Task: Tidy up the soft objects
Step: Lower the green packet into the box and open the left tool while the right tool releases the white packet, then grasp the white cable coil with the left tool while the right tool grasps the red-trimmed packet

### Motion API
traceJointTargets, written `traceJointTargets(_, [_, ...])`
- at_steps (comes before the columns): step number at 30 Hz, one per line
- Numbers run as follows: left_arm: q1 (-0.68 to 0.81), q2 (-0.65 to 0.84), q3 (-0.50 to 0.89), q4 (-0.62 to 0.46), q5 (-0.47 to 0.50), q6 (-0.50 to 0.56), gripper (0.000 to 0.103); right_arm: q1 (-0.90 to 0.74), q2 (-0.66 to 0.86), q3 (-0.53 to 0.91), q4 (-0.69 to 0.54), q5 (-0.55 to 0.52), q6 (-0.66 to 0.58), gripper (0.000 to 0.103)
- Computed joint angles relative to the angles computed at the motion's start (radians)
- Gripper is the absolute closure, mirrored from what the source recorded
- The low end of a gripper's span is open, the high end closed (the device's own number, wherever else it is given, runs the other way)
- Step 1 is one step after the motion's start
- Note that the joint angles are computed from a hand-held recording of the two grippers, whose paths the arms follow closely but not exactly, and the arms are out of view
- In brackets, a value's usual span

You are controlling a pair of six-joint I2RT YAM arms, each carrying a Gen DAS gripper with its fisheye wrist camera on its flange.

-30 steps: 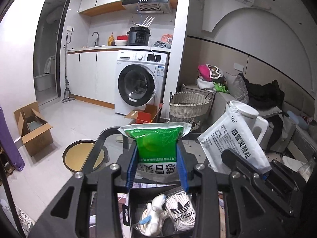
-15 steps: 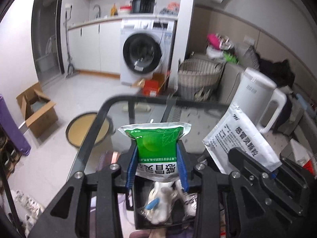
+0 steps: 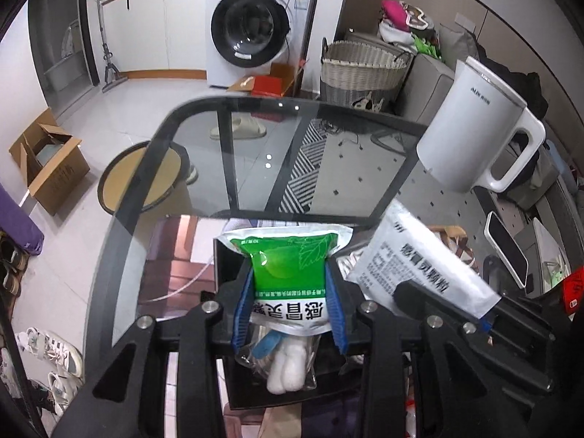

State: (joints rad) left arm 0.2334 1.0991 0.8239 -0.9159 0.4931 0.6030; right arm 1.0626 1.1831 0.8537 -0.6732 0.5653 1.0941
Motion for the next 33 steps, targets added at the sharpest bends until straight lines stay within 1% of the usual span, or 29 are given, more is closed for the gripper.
traceJointTargets(5, [0.005, 0.03, -0.01, -0.002, -0.013, 0.013, 0.067, -0.001, 0.039, 0.012, -0.017, -0.019, -0.002, 0.097])
traceJointTargets(7, [0.007, 0.045, -0.005, -0.011, -0.015, 0.018, 0.066, -0.004, 0.05, 0.025, -0.039, -0.029, 0.002, 0.095])
traceJointTargets(13, [0.015, 0.068, 0.002, -0.009, -0.02, 0.014, 0.056, -0.001, 0.054, 0.035, -0.074, -0.032, 0.022, 0.089])
traceJointTargets(15, [0.017, 0.071, 0.002, -0.007, -0.029, 0.01, 0.049, 0.001, 0.056, 0.041, -0.093, -0.035, 0.037, 0.083])
traceJointTargets(16, [0.022, 0.082, 0.007, -0.017, -0.026, 0.016, 0.049, -0.001, 0.054, 0.041, -0.102, -0.041, 0.045, 0.082])
traceJointTargets(18, [0.036, 0.094, 0.017, -0.04, -0.015, 0.034, 0.048, -0.005, 0.046, 0.04, -0.11, -0.059, 0.052, 0.075])
traceJointTargets(21, [0.048, 0.077, 0.023, -0.062, -0.005, 0.057, 0.048, 0.013, 0.028, 0.04, -0.129, -0.05, 0.06, 0.068])
traceJointTargets(23, [0.069, 0.069, 0.036, -0.097, 0.011, 0.081, 0.048, 0.033, 0.029, 0.059, -0.163, -0.029, 0.065, 0.067])
traceJointTargets(27, [0.147, 0.042, 0.091, -0.231, 0.058, 0.171, 0.047, 0.09, 0.035, 0.116, -0.257, 0.03, 0.101, 0.067])
traceJointTargets(29, [0.213, 0.008, 0.114, -0.316, 0.09, 0.262, 0.047, 0.123, 0.043, 0.151, -0.326, 0.057, 0.127, 0.067])
traceJointTargets(31, [0.281, -0.007, 0.138, -0.411, 0.119, 0.369, 0.046, 0.174, 0.061, 0.194, -0.419, 0.083, 0.188, 0.066])
traceJointTargets(32, [0.322, -0.006, 0.152, -0.47, 0.127, 0.431, 0.043, 0.203, 0.051, 0.2, -0.442, 0.088, 0.214, 0.065])
traceJointTargets(33, [0.353, -0.001, 0.162, -0.518, 0.126, 0.474, 0.043, 0.228, 0.043, 0.2, -0.46, 0.089, 0.239, 0.059])
